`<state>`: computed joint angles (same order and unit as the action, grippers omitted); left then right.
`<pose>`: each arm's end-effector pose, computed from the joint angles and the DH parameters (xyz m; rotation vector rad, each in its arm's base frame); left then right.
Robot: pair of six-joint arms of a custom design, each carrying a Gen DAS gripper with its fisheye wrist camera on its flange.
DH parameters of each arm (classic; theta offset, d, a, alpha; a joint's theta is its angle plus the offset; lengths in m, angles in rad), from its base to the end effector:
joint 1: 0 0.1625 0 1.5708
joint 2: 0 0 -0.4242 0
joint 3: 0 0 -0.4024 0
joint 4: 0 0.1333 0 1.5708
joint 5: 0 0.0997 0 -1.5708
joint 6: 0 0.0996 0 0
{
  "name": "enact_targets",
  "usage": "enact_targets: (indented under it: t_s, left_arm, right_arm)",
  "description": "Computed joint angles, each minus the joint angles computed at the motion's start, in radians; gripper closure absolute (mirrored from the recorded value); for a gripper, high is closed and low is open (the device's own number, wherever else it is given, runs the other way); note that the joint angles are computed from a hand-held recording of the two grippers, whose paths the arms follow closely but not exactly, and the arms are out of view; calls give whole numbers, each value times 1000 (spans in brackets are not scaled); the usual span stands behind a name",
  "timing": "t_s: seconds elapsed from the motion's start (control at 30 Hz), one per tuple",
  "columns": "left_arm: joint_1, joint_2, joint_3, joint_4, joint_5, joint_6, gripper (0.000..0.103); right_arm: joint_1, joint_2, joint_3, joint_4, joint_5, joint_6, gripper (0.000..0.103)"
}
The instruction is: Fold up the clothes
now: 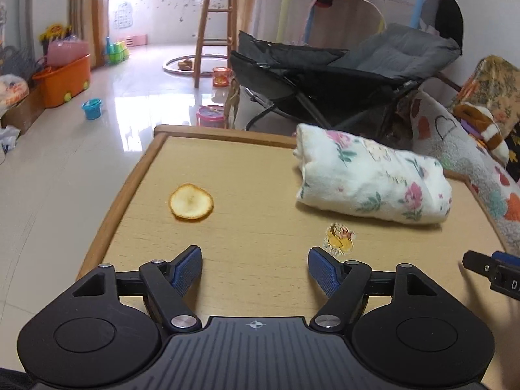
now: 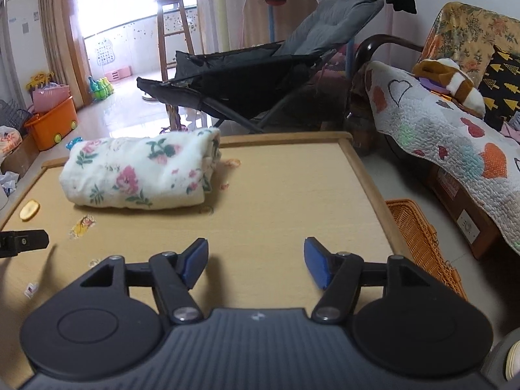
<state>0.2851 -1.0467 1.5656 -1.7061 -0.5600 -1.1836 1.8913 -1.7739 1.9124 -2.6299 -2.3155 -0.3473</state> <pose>-0.5475 -0.3873 0.2438 0.3585 2.2486 -1.0376 0.1984 -0.3889 0.5575 0.3158 -2.1991 1.0700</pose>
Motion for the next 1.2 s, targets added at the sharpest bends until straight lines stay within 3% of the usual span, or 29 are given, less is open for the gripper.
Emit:
enact_targets:
  t_s: [0.2, 0.4, 0.7, 1.2]
  left_arm:
    - [-8, 21, 11, 27, 58, 33, 10]
    - [-2, 49, -22, 60, 74, 1, 0]
    - [14, 79, -62, 92, 88, -36, 0]
    - [31, 83, -70, 58, 92, 8, 0]
  right_arm:
    - [-3, 10, 27, -67, 5, -82, 27]
    - [-7, 33, 21, -73, -10, -75, 0]
    - [-11, 29, 22, -71, -10, -74, 0]
    - [-13, 26, 24, -71, -6, -77, 0]
